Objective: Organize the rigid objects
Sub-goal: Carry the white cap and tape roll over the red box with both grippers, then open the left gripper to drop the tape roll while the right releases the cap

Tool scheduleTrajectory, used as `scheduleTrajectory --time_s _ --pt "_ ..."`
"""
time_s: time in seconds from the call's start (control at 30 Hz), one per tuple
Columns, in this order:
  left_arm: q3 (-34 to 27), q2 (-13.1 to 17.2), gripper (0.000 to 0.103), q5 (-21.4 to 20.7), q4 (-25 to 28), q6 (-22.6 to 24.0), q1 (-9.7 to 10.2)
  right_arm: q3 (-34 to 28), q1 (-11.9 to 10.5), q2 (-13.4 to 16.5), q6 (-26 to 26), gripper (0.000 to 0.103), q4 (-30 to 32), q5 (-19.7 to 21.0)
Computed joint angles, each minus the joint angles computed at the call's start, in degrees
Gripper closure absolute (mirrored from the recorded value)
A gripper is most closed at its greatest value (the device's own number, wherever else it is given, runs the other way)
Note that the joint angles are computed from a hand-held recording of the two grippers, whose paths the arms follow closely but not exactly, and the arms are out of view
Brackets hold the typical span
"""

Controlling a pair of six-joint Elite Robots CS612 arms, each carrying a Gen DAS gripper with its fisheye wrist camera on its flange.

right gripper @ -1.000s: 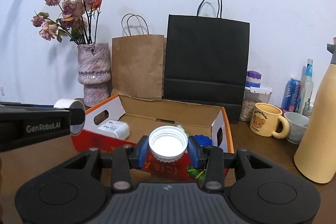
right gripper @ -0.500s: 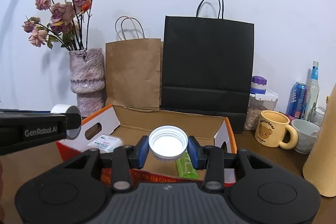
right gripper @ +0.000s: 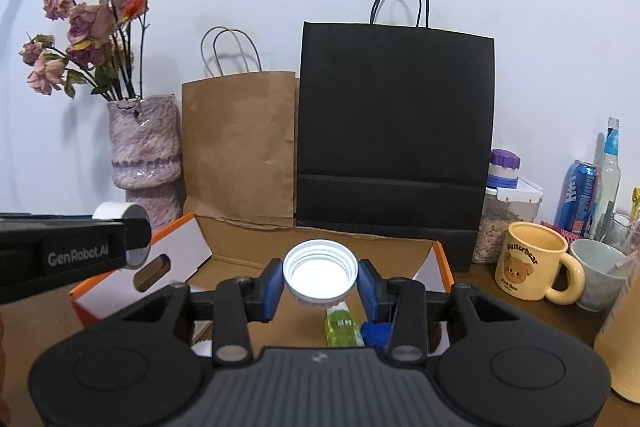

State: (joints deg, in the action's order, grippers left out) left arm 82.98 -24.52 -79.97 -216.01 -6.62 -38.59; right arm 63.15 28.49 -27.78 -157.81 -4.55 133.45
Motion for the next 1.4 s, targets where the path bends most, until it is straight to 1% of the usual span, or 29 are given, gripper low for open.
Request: scheduleTrajectory --time_s 0.3,0.5,0.67,0.77,0.83,0.87,0.9,0.93,0.97,1.0,1.03,1.07,1.1,1.4 --pt "-5.0 2.0 0.078 0.6 4.3 0.5 0.24 -3.3 -1.5 1.7 -0.3 0.064 2.3 -1.1" --pt "-7.8 3.3 0.078 1.0 8.0 0.7 0.48 -6.5 -2.3 3.6 1.0 0.064 6.5 -2.5" --pt "-9.3 3.9 0.078 0.9 11.0 0.7 0.7 -7.8 -2.7 4.7 2.1 0.064 9.1 -3.5" --pt "-9.5 4.0 0.078 0.7 12.0 1.4 0.74 -7.8 -2.8 4.9 2.5 0.064 9.8 -3.9" --pt "-9.6 4.0 0.073 1.3 12.6 1.9 0.67 -7.8 -2.9 4.9 3.6 0.064 10.4 -4.2" --pt "-9.7 4.0 0.064 1.2 12.8 2.0 0.7 -7.8 -3.0 4.9 4.2 0.062 10.8 -4.2" --pt "-9.6 4.0 0.05 1.3 12.6 2.2 0.7 -7.8 -3.1 5.0 4.9 0.049 11.3 -4.3" --pt "-9.6 4.1 0.041 1.7 12.5 2.4 0.66 -7.8 -3.1 5.0 5.5 0.04 11.7 -4.0" --pt "-9.6 4.1 0.025 2.2 12.1 2.6 0.59 -7.9 -3.1 5.1 6.0 0.021 11.9 -3.4" --pt "-9.6 4.2 0.018 2.6 11.3 2.8 0.53 -7.8 -3.1 5.0 6.0 0.011 11.7 -2.8" --pt "-9.6 4.3 0.015 2.6 11.0 3.1 0.54 -7.7 -3.1 5.0 5.8 0.009 11.7 -2.4" --pt "-9.5 4.3 0.003 2.5 10.8 3.1 0.56 -8.0 -3.1 5.1 5.9 0.005 12.4 -2.2" --pt "-9.5 4.3 0.0 2.5 10.5 3.0 0.58 -8.4 -3.0 5.3 6.0 0.0 13.0 -2.0" --pt "-9.1 4.1 0.0 3.0 9.5 3.3 0.41 -8.0 -3.0 5.0 5.5 0.0 12.7 -2.1"
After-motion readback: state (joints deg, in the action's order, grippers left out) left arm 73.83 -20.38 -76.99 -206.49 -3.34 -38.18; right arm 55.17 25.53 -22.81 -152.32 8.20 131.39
